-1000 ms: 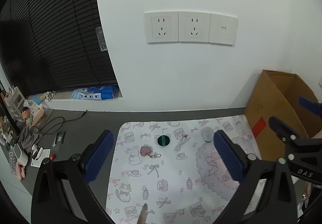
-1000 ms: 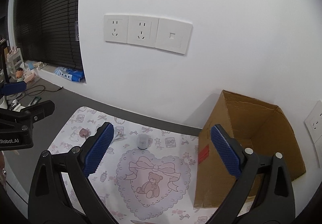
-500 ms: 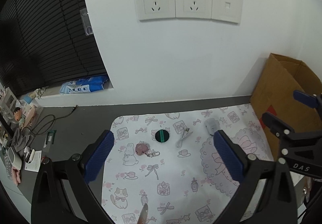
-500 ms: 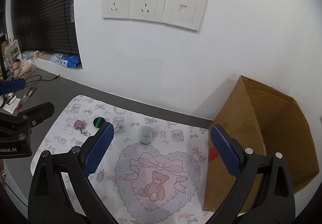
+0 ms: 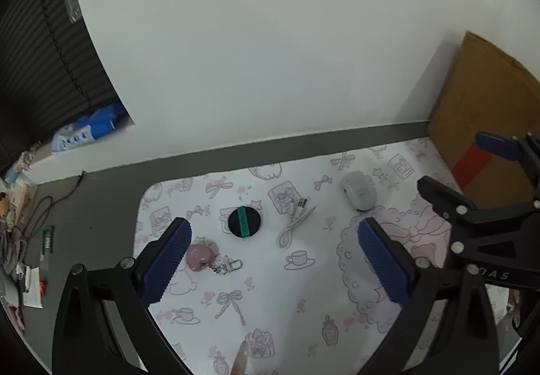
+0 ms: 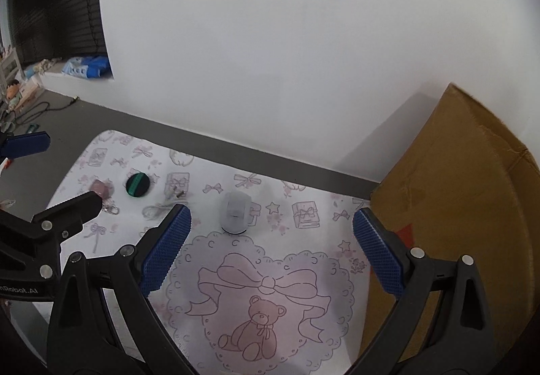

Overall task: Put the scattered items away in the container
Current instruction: 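Withdraw both tools from the box back over the mat, then grasp white mouse with right tool while left tool approaches white USB cable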

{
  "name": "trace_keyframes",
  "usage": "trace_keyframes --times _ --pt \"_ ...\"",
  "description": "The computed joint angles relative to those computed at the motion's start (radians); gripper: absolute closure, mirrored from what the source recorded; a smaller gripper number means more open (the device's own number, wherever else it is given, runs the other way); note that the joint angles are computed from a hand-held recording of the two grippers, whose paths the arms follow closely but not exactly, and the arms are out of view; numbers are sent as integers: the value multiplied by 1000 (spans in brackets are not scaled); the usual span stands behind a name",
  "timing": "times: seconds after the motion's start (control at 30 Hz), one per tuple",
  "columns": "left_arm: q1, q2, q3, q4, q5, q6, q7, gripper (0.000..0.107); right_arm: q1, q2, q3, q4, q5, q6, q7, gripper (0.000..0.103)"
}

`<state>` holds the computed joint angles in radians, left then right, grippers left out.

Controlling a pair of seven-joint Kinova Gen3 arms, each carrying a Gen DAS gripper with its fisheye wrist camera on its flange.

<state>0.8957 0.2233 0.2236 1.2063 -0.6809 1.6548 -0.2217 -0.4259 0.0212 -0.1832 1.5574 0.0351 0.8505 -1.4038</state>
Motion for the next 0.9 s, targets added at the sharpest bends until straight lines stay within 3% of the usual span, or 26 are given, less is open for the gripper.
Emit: trace_keyframes --times 0.4,0.9 --pt "-137 -28 -16 227 117 -290 40 8 -21 137 12 47 17 -95 -9 10" --pt "-185 -23 -18 280 151 -328 18 8 -58 212 14 70 40 -136 8 12"
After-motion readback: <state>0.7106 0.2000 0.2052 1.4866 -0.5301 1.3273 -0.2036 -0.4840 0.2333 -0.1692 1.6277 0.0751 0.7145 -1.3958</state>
